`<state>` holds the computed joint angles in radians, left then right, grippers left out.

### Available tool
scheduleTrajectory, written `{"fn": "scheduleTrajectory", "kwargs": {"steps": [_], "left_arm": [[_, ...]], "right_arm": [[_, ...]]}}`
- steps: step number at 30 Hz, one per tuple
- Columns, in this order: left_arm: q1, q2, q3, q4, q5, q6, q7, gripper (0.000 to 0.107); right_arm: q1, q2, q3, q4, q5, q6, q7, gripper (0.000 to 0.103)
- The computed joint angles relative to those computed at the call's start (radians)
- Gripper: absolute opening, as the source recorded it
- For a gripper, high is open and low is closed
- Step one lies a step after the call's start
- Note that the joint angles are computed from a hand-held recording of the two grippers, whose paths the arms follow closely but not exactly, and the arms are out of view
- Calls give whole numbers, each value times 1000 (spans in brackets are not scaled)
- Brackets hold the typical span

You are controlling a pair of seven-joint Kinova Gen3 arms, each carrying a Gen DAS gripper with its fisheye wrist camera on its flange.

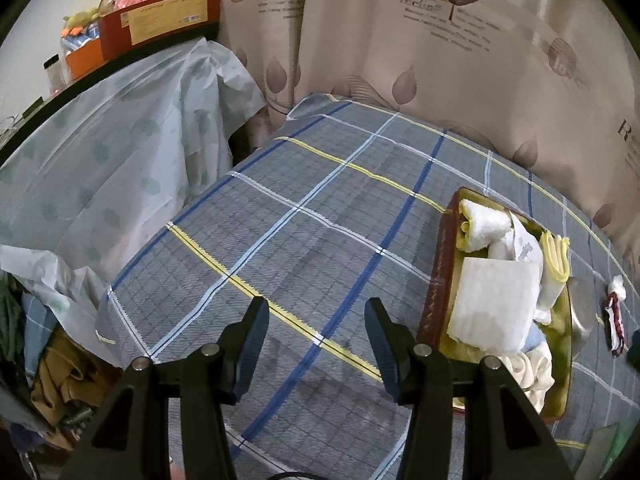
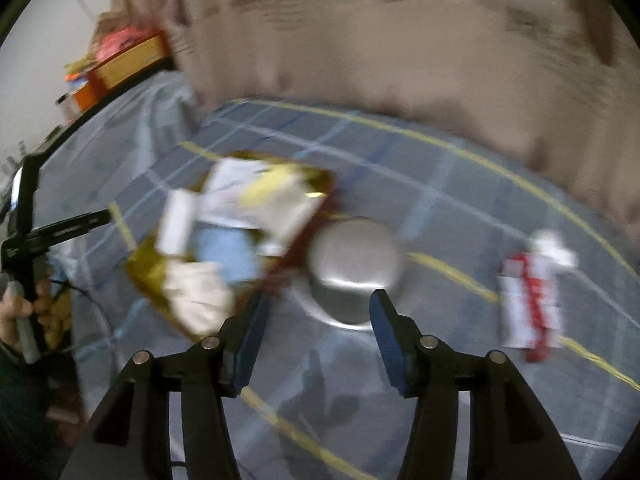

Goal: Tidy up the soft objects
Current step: 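Carry the white block into the gold tray and open the right gripper, then grasp the red-and-white printed cloth with the right gripper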

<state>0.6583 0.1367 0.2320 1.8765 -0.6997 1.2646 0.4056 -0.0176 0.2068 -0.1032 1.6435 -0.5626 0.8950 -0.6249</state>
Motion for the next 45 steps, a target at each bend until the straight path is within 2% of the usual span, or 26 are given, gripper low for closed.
{"fn": "scheduleTrajectory", "kwargs": {"steps": [5,12,18,22,27,30,32,34,37,40,45], "left_arm": [[1,18,-2,-12,4,-9,-18,51],[0,36,-18,-19,22,-40,-54,51],[-19,12,-25,3,45,-108,-55,51],[-20,27,-23,-27,56,-74,-76,51],[-2,58,-25,-88,41,-11,-116,51],[10,76,-32,-133,30,6,-147,51],[18,94,-36,-170,20,14,-181,51],[27,114,-44,-206,12,24,-211,51],[38,152,-57,-273,4,31,-277,51],[58,193,-73,-341,-6,24,-337,51],[81,253,-103,-445,7,-20,-435,51]], "right_arm": [[65,52,57,-107,69,18,-39,60],[130,201,57,-263,149,48,-101,72],[97,325,41,-340,247,23,-182,75],[69,381,37,-385,310,1,-231,75],[74,463,13,-486,332,63,-263,75],[103,479,-26,-489,312,70,-233,73],[116,467,-39,-456,291,39,-188,64],[146,463,-63,-444,257,46,-136,43],[163,458,-61,-435,226,53,-111,32],[196,456,-59,-427,187,68,-99,26],[272,435,-49,-386,131,58,-64,26]]}}
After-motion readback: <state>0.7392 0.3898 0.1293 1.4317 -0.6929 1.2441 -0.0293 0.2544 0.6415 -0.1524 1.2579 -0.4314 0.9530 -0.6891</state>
